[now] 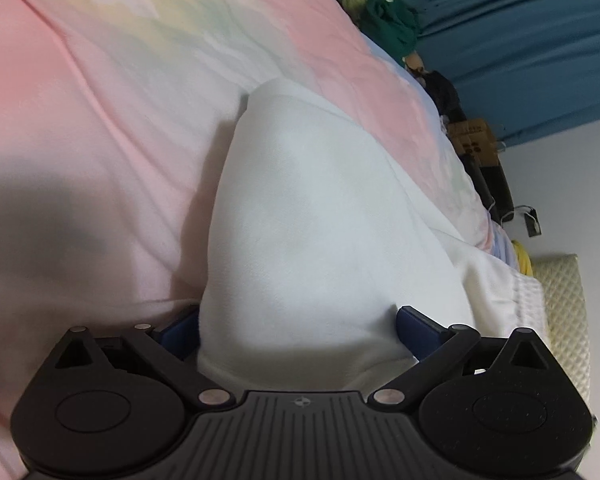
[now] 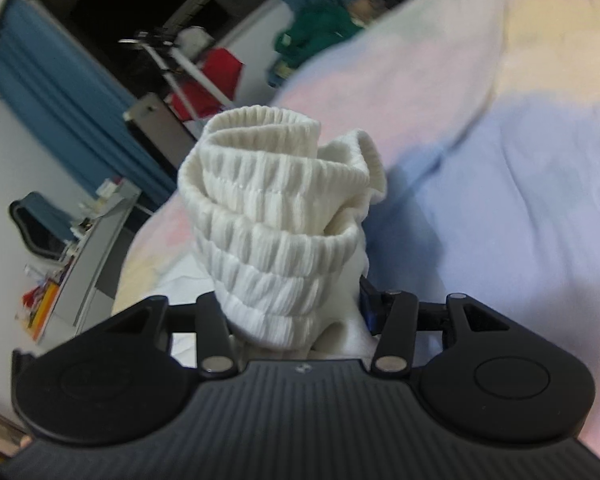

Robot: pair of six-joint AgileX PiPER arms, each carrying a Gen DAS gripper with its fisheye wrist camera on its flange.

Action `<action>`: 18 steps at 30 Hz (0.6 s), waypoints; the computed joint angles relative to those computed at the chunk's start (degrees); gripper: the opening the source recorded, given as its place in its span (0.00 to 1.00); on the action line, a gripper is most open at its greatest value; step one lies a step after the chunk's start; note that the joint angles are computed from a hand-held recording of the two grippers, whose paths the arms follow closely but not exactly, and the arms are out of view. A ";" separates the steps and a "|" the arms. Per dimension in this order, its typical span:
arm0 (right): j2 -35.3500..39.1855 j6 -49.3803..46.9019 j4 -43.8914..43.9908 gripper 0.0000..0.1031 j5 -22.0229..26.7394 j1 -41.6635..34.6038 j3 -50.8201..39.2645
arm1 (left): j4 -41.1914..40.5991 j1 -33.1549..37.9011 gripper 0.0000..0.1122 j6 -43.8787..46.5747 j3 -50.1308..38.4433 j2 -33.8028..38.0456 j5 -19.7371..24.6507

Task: Fold clothes

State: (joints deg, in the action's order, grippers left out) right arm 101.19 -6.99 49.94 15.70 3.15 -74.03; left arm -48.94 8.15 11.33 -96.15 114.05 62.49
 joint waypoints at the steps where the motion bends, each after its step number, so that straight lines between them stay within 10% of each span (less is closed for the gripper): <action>1: 0.61 0.35 -0.21 0.53 0.34 -0.13 -0.30 | -0.40 -0.01 0.86 0.50 0.58 -0.09 -0.45; 8: 1.86 5.04 -4.60 0.57 0.26 0.73 -0.80 | -0.87 -1.32 0.70 0.93 6.38 -3.85 -6.03; 18: -2.42 29.25 -33.07 0.46 -1.68 5.21 -0.48 | -2.34 -2.04 0.47 2.42 11.43 -11.04 -10.43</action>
State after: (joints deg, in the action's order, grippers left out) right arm 98.78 22.26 16.87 14.02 8.36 -74.52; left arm -51.27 6.11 13.76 -84.72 103.02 52.06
